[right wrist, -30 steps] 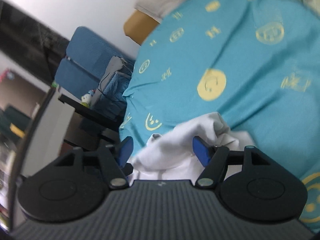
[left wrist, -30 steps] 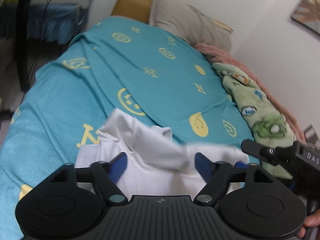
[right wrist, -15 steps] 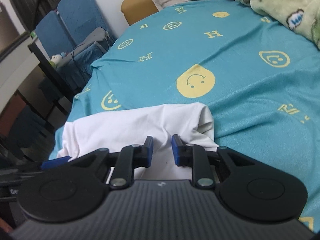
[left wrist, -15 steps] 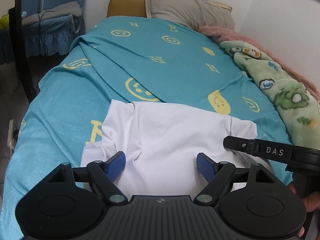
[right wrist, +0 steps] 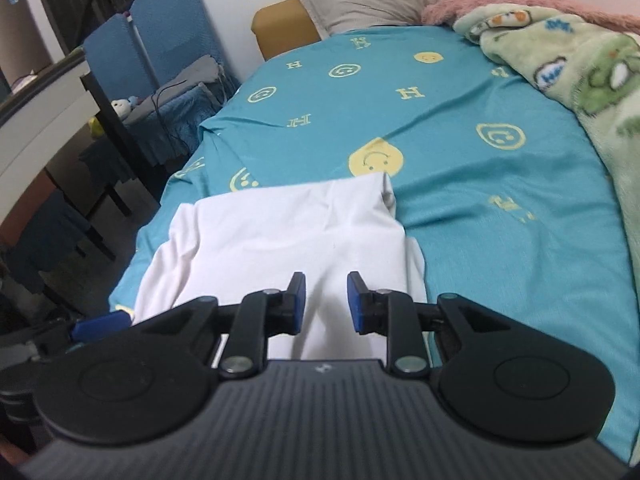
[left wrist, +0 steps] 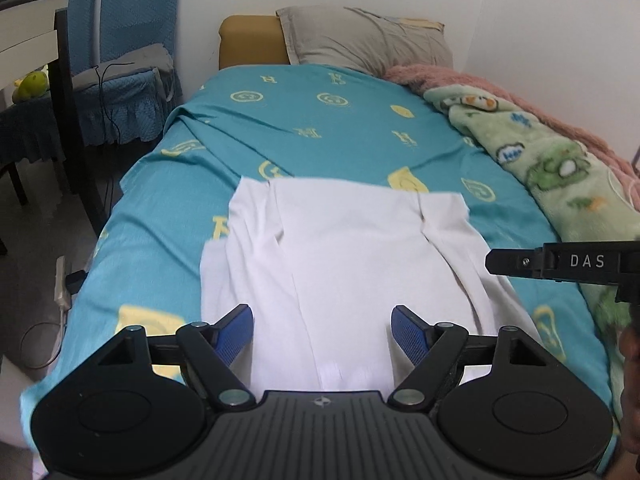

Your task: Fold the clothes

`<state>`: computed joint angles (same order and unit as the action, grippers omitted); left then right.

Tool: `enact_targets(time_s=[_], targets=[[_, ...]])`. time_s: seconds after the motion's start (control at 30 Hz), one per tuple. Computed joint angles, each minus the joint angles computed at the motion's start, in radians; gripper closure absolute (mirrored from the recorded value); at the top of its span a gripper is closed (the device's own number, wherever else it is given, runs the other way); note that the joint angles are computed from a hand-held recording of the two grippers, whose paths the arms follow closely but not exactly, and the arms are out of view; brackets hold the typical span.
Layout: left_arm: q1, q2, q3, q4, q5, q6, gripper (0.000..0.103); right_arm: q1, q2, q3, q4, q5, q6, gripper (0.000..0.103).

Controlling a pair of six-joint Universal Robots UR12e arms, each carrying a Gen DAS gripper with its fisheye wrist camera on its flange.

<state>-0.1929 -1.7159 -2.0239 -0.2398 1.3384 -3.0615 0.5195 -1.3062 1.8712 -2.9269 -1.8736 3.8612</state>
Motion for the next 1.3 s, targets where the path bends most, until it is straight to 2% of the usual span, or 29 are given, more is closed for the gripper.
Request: enact_targets(time_s=[0.13,0.23,0.33,0.47,0.6,0.63,0.7,0.77,0.83,0.9,1.0,1.1,1.2,1.3], targets=[[0.003,0.007,-0.001,-0.088,-0.007,-0.024,0.025,-0.011,-0.004,0.018,0.075,0.079,0.084,0.077],[0.005,0.007,-0.001,-0.113,-0.007,-0.034,0.025,-0.021,0.004,0.027,0.07,0.111,0.124,0.077],[0.017,0.018,-0.005,-0.133,-0.037,-0.051,0.024,-0.028,0.003,0.034,0.058,0.132,0.151,0.077],[0.06,0.044,-0.009,-0.196,-0.173,-0.144,0.021,-0.03,0.0,0.047,0.035,0.141,0.187,0.077],[0.142,0.073,-0.033,-0.286,-0.435,-0.229,0.021,-0.026,-0.003,0.046,0.047,0.133,0.209,0.077],[0.152,0.076,-0.042,-0.287,-0.466,-0.239,0.02,-0.026,-0.002,0.044,0.049,0.13,0.211,0.077],[0.161,0.074,-0.049,-0.296,-0.485,-0.253,0.016,-0.025,0.001,0.042,0.048,0.125,0.228,0.077],[0.149,0.05,-0.023,-0.365,-0.47,-0.235,0.016,-0.018,0.008,0.036,0.054,0.104,0.235,0.077],[0.138,0.018,0.0,-0.416,-0.447,-0.268,0.016,-0.009,0.016,0.027,0.063,0.08,0.238,0.077],[0.146,-0.012,-0.002,-0.374,-0.469,-0.367,0.016,-0.005,0.018,0.023,0.073,0.069,0.245,0.077],[0.167,-0.043,-0.028,-0.209,-0.519,-0.539,0.014,-0.009,0.015,0.028,0.067,0.075,0.269,0.077],[0.183,-0.066,-0.05,-0.09,-0.545,-0.675,0.014,-0.01,0.014,0.029,0.065,0.077,0.277,0.077],[0.189,-0.074,-0.06,-0.027,-0.531,-0.728,0.021,-0.009,0.016,0.024,0.073,0.075,0.283,0.077],[0.189,-0.073,-0.064,-0.009,-0.505,-0.752,0.035,-0.008,0.016,0.024,0.074,0.072,0.295,0.077]])
